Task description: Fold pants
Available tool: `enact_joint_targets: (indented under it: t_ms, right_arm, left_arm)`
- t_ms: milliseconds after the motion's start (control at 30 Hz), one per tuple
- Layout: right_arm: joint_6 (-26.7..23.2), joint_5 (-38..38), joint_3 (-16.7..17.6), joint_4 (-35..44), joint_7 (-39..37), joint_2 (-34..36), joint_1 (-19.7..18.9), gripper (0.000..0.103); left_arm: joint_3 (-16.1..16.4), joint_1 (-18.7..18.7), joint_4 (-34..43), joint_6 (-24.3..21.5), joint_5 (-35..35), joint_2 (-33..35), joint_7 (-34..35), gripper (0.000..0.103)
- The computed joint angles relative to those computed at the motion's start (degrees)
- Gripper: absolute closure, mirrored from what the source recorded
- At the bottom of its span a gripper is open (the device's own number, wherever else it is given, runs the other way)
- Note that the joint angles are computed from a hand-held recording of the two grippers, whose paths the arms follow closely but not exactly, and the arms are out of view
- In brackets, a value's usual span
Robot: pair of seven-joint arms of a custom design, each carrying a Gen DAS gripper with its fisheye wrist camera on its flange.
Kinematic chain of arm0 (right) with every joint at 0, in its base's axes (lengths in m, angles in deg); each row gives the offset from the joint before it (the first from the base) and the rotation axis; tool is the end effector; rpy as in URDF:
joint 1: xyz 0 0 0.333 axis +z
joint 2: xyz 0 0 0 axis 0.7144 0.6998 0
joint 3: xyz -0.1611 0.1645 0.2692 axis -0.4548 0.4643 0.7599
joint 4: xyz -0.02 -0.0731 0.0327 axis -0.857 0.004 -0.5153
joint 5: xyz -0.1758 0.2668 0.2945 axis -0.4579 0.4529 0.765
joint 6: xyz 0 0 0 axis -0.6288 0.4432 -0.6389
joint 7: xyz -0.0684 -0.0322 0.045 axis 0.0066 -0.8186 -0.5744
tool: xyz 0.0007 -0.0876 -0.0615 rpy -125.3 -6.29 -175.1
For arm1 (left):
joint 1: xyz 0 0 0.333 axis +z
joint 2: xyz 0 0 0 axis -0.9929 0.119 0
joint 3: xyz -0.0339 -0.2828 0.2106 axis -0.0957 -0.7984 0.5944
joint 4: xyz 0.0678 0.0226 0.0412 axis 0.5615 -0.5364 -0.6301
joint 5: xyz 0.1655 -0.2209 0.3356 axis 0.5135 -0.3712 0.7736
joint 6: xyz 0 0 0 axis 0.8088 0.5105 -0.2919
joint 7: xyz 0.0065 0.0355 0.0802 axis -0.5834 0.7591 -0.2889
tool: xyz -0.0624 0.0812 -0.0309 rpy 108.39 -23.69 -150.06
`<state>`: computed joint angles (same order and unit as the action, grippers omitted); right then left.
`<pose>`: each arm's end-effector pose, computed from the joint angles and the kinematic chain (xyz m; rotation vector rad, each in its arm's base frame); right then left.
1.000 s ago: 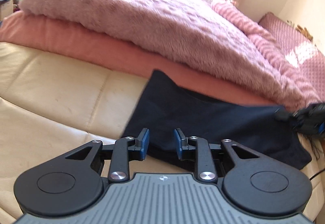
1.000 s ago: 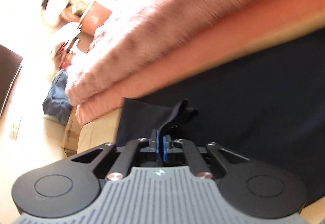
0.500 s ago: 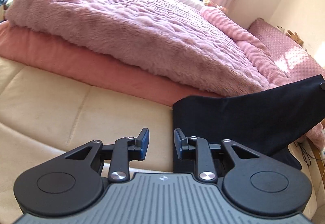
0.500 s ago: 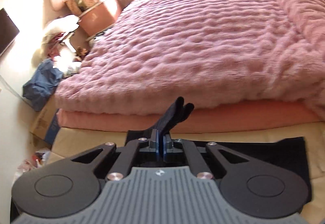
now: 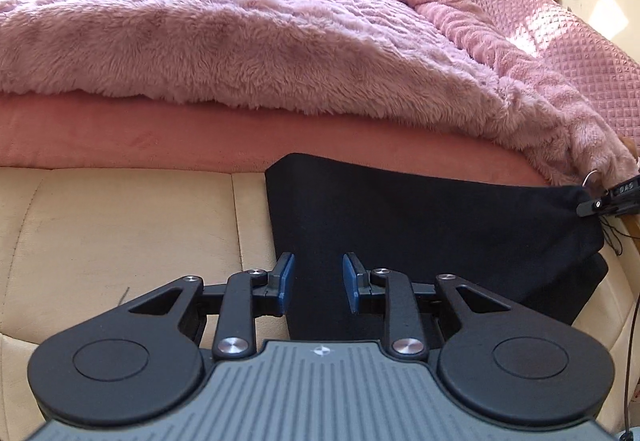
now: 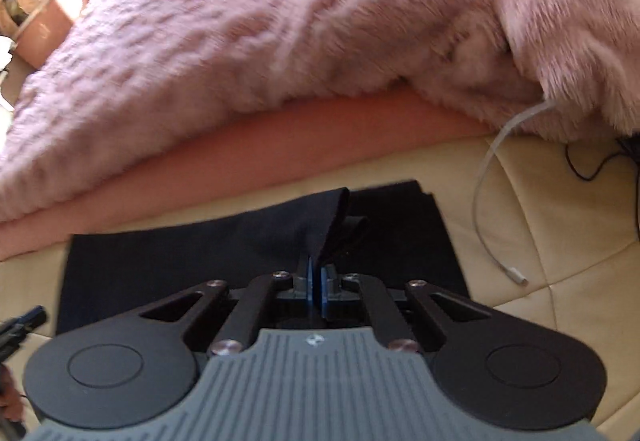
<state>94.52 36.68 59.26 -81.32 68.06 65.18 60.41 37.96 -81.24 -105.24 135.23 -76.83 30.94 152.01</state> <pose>0.7283 0.2734 0.5159 -2.0406 1.7773 -0.0920 0.4583 -0.0892 0.4757 -2.0852 1.5771 -0.9042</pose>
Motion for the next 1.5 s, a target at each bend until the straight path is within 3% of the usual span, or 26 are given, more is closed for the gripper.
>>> enact_joint_targets:
  t_ms: [133, 200, 300, 400, 500, 633, 833, 933, 1000, 1067, 1133, 1300, 1400, 1500]
  right_arm:
    - [4.0, 3.8, 1.3, -3.0, -1.4, -1.3, -1.5, 0.103]
    - [5.9, 10.1, 3.8, -3.9, -5.9, -3.4, -3.5, 0.103]
    - [7.8, 17.8, 5.3, -3.7, -13.4, -5.5, -5.1, 0.103]
    - [6.5, 10.3, 0.9, -1.4, -8.0, -4.1, -2.0, 0.103]
    - [3.6, 6.1, -0.6, -0.1, -3.7, -1.9, -1.3, 0.103]
    - [5.0, 4.5, -0.5, -1.9, -2.8, -1.2, -1.7, 0.103]
    - [5.4, 0.9, -0.5, -1.3, -1.4, -0.3, -1.0, 0.103]
    - [11.2, 6.2, 2.8, -4.3, -8.1, -3.1, -3.1, 0.103]
    - [13.6, -0.2, -0.2, -4.8, -5.8, -3.2, -0.1, 0.103]
    - [10.4, -10.8, -4.1, -2.5, -0.6, -0.4, 3.6, 0.103]
    - [9.9, -13.4, -4.2, -2.3, 0.9, 1.6, 3.7, 0.103]
    - [14.3, -19.0, -5.2, -5.9, 4.8, 2.3, 4.6, 0.103]
    - [16.6, -25.6, -7.6, -8.9, 8.7, 0.5, 6.2, 0.095]
    - [17.8, -29.8, -8.3, -11.2, 12.3, -1.8, 6.2, 0.098]
  left_arm:
    - [-1.2, 2.6, -0.3, -0.1, 1.6, -0.8, -1.9, 0.073]
    - [-1.2, 3.5, 0.1, -0.5, 2.3, -0.8, -2.1, 0.073]
    - [0.7, 1.9, 0.5, -0.7, 1.5, -0.4, -0.6, 0.073]
    - [0.4, 1.6, 1.2, -0.7, 1.4, 0.3, -0.1, 0.073]
    - [0.4, 0.6, 1.6, -0.9, 1.0, 1.1, 0.2, 0.073]
    - [1.2, -1.4, 2.6, -1.9, 0.7, 2.9, 2.5, 0.073]
    - [-0.8, 0.0, 3.6, -3.7, 4.4, 4.9, 0.7, 0.073]
    - [-0.1, -0.7, 3.4, -3.9, 4.7, 4.7, 1.1, 0.073]
    - [0.1, -0.9, 3.3, -3.9, 5.0, 5.0, 1.4, 0.073]
    - [-0.2, -0.8, 3.2, -3.5, 5.4, 5.0, 1.2, 0.074]
    - [-0.7, -0.5, 2.9, -3.2, 6.0, 4.9, 0.4, 0.074]
    - [-1.4, 0.2, 3.0, -3.1, 7.7, 5.3, -0.6, 0.074]
    - [-1.0, -0.3, 2.9, -3.0, 7.6, 5.1, -0.5, 0.074]
    - [-0.8, -0.3, 1.7, -1.4, 6.7, 3.8, -1.2, 0.073]
